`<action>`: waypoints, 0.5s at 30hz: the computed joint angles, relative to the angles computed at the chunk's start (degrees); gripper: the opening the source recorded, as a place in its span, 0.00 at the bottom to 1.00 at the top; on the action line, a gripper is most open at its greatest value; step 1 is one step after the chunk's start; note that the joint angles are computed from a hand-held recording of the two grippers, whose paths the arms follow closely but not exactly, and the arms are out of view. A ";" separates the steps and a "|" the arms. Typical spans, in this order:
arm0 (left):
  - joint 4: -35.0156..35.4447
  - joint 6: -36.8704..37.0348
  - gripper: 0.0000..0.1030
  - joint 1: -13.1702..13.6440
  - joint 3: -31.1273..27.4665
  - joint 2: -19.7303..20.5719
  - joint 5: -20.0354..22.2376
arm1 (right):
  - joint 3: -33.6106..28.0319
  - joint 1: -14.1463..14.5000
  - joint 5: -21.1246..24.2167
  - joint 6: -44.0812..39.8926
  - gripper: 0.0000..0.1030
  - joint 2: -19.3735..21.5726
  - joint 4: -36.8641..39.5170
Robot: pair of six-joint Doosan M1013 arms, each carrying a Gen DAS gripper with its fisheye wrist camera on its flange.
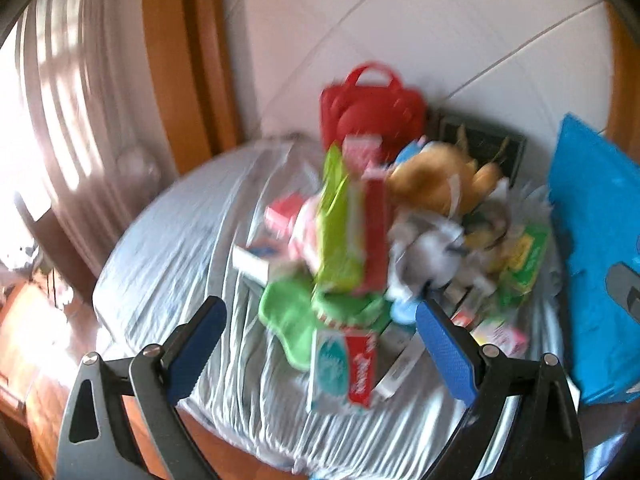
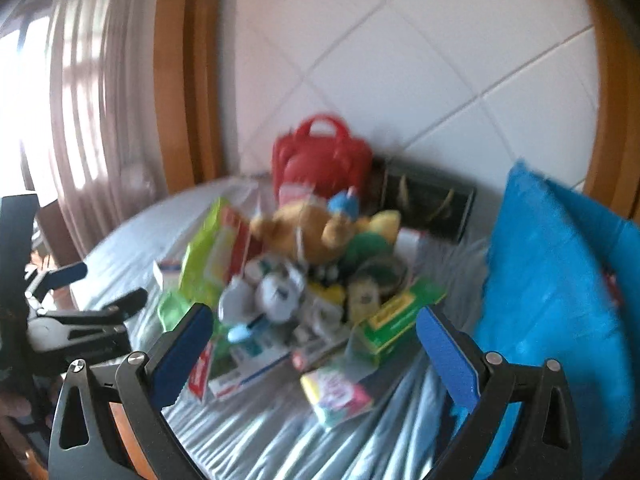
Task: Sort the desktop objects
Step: 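Withdraw both grippers from the crate back toward the bed, then grasp the Tylenol box with the left gripper while the right grasps the Kotex pack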
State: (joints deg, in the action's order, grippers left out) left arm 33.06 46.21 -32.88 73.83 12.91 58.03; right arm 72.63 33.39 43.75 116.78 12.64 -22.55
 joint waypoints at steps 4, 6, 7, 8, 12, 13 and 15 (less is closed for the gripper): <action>-3.77 1.39 0.94 1.67 1.37 0.92 1.10 | -1.25 -0.09 3.95 -2.68 1.00 2.84 2.57; -5.37 2.24 0.94 2.25 1.98 1.35 1.35 | -1.74 -0.38 5.81 -3.94 1.00 3.99 3.92; -6.14 2.59 0.94 2.51 2.11 1.58 1.41 | -1.82 -0.55 6.56 -4.44 1.00 4.53 4.48; -7.04 2.85 0.94 2.81 2.52 1.81 1.19 | -1.81 -0.82 7.21 -5.12 1.00 5.09 5.25; -9.86 3.92 0.94 3.68 3.53 2.74 0.56 | -1.19 -1.91 8.40 -6.08 1.00 6.52 7.03; -10.42 4.05 0.94 3.87 3.86 2.94 0.34 | -1.00 -2.29 8.77 -6.57 1.00 6.90 7.58; -11.15 4.21 0.94 4.11 4.44 3.49 0.37 | -0.71 -2.98 9.90 -7.53 1.00 7.69 8.64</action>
State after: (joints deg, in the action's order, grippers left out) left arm 21.90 50.42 -28.77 78.27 16.39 58.40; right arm 71.92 30.40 53.65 109.25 20.33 -13.91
